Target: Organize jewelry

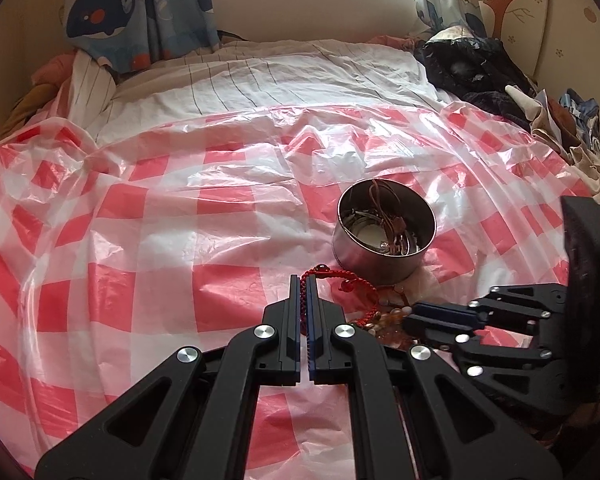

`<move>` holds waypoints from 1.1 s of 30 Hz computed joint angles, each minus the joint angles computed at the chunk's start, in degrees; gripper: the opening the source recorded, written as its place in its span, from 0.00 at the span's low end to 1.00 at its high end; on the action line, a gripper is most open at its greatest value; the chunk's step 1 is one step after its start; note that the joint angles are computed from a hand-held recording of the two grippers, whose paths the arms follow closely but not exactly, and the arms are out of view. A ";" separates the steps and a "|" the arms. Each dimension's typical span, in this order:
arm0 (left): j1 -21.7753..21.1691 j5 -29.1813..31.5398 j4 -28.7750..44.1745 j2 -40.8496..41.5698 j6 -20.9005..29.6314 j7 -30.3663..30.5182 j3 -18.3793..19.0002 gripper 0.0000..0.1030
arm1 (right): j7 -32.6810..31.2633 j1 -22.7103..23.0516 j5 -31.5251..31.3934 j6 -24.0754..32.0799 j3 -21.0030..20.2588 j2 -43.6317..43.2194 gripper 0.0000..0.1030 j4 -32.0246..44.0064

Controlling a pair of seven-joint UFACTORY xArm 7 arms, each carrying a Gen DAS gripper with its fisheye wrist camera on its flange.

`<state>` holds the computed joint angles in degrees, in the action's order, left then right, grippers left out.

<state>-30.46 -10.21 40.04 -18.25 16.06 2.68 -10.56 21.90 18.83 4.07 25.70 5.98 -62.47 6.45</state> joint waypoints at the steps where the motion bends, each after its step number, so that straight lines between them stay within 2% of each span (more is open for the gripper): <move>1: -0.33 -0.28 0.07 0.16 0.10 0.22 0.09 0.02 | 0.81 -0.22 0.44 3.04 -0.45 -5.46 0.12 -1.22; 3: -0.71 -0.38 0.16 0.59 0.39 0.49 -0.12 0.02 | 2.35 -1.73 0.47 10.21 -0.58 -16.03 0.12 -3.26; 5: -0.89 -0.18 0.23 1.14 0.64 0.45 -0.62 0.02 | 2.79 -4.24 -0.52 16.40 -0.74 -21.87 0.12 -4.17; 8: -0.64 0.98 0.43 2.07 1.14 -0.33 -1.66 0.02 | 2.34 -8.30 -0.94 21.05 -3.34 -24.46 0.12 -5.67; 10: -0.24 2.04 0.47 2.44 1.39 -1.07 -2.24 0.02 | 2.38 -9.39 -0.70 22.20 -3.25 -24.14 0.15 -5.76; 12: 0.07 2.90 0.53 2.67 1.58 -1.64 -2.49 0.02 | 3.12 -9.31 -0.96 21.04 -1.17 -24.22 0.47 -5.95; 14: 0.31 3.60 0.55 2.82 1.76 -2.23 -2.67 0.02 | 3.69 -8.89 -1.87 19.94 0.78 -22.29 0.50 -5.68; 17: 0.37 4.28 0.64 3.04 1.87 -2.61 -2.78 0.02 | 4.13 -8.46 -3.30 19.51 2.28 -16.45 0.49 -4.93; 19: 0.62 5.12 0.76 3.14 2.00 -3.07 -3.05 0.02 | 3.87 -7.17 -4.33 18.75 2.96 -14.22 0.27 -4.48; 20: 0.68 5.45 0.75 3.16 2.01 -3.27 -3.15 0.02 | 3.46 -6.32 -4.26 18.42 2.28 -14.28 0.12 -4.60; 22: 0.99 6.33 0.72 3.14 1.96 -3.94 -3.48 0.02 | 2.79 -5.62 -3.21 18.23 -0.51 -17.06 0.12 -5.90; 24: 1.48 7.67 0.77 3.12 1.89 -4.89 -3.97 0.02 | 0.44 -5.63 0.92 15.97 -8.54 -24.68 0.12 -9.19; 26: 1.62 8.55 0.70 3.01 1.73 -5.49 -4.16 0.02 | -1.65 -6.14 4.27 13.74 -11.99 -30.48 0.12 -11.04; 29: 2.18 10.46 0.73 3.11 1.81 -6.79 -4.78 0.02 | -3.20 -5.60 6.68 11.45 -11.20 -34.60 0.12 -11.64; 33: 2.62 12.66 0.81 3.28 1.87 -8.29 -5.35 0.02 | -3.44 -4.91 7.94 10.14 -9.60 -34.27 0.12 -11.42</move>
<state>-27.84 2.45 40.85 -14.98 17.93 -5.61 -15.91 18.46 13.92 12.01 35.84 -3.62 -96.74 -4.97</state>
